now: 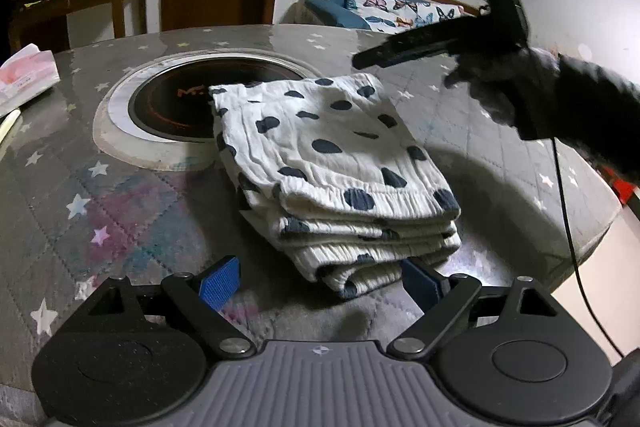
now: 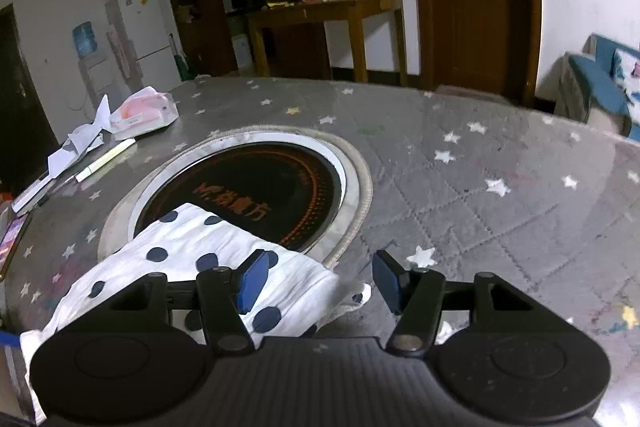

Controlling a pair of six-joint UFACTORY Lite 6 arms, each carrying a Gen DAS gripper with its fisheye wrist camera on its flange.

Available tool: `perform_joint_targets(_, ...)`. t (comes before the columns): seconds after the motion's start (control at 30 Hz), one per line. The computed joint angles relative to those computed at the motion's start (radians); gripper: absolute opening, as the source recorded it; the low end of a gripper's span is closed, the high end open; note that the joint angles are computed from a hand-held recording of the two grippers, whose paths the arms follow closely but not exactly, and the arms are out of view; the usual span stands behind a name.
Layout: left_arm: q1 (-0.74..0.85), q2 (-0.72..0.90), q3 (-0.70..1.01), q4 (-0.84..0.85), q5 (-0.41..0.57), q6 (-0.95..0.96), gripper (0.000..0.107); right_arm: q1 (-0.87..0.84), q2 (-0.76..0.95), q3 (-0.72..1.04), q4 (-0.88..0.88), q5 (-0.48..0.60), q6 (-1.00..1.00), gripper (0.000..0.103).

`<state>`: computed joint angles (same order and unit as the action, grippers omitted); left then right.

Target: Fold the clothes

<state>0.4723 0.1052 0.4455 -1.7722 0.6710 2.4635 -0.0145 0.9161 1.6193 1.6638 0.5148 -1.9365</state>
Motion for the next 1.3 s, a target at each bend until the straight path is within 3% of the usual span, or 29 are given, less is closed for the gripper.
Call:
perform_joint_targets(0.23,-0.011,0.044,0.03,-0.035,-0.023,0.048,0.082,-0.004,0.089,0.105,-0.194,0.011,0.208,0.047)
perform_joint_targets(0.3,-0.009,0.051,0.04,-0.034,-0.025,0.054,0.08,-0.011,0.083,0.09,-0.212,0.016,0.223,0.033)
perform_joint_targets(0.5,0.001,0.089,0.089,-0.026,-0.028,0.049,0.073,-0.042,-0.013,-0.077,-0.095,0.03,0.084,0.017)
perform_joint_targets(0.83,-0.066,0.211,0.251,-0.136,-0.091,0.076,0.06,-0.162,-0.291,-0.558,0.328,0.05,-0.343,0.013)
perform_joint_targets(1.07,-0.154,0.358,0.453,-0.171,-0.142,0.04,0.055,-0.24,-0.52,-0.957,0.65,0.147,-0.607,0.012)
perform_joint_targets(1.3,-0.175,0.434,0.585,-0.057,-0.171,-0.081,0.056,-0.283,-0.692,-1.219,0.715,0.228,-0.676,0.016)
